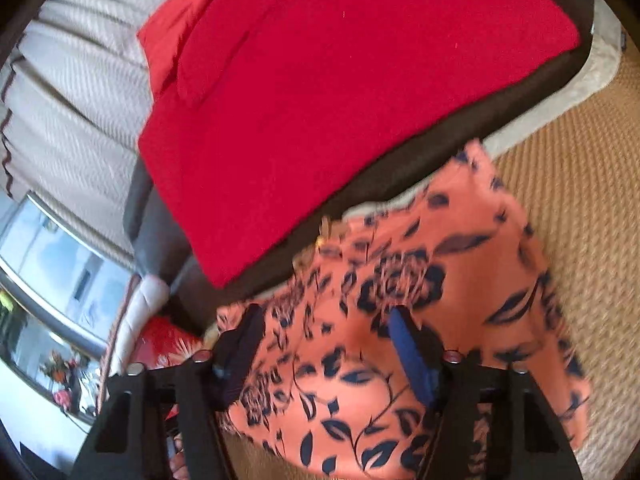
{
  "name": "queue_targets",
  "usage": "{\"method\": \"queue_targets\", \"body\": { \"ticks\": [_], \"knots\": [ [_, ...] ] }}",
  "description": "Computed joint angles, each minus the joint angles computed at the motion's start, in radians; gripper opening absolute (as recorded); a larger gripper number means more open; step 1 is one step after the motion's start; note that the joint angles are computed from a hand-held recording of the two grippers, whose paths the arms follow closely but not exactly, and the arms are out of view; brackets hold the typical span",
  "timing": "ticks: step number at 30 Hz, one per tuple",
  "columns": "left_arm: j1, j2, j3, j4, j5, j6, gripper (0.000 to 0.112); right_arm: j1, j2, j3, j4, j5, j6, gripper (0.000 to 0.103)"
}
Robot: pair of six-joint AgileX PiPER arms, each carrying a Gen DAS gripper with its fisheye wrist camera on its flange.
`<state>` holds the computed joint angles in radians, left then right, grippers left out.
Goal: Fold small clothes
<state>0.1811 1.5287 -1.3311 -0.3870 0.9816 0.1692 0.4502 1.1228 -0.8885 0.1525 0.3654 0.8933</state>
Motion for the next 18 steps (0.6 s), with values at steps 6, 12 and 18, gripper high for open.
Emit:
{"method": "queue_targets", "body": {
  "ticks": [6,12,18],
  "knots": [
    [-0.106,-0.02,0.027,0.193,-0.034,-0.073,0.078,-0.044,0.089,0.034,0.269,0.096,-0.212,0.041],
    [-0.082,0.004,-0.008,0.149,-0.004,-0.061,0.078,-0.096,-0.027,0.096,0.299,0.134,-0.231,0.041],
    [0.054,-0.046,-0.03,0.094,0.015,0.015,0.078,-0.185,-0.263,0.17,0.154,0.226,-0.058,0.067]
  ]
}}
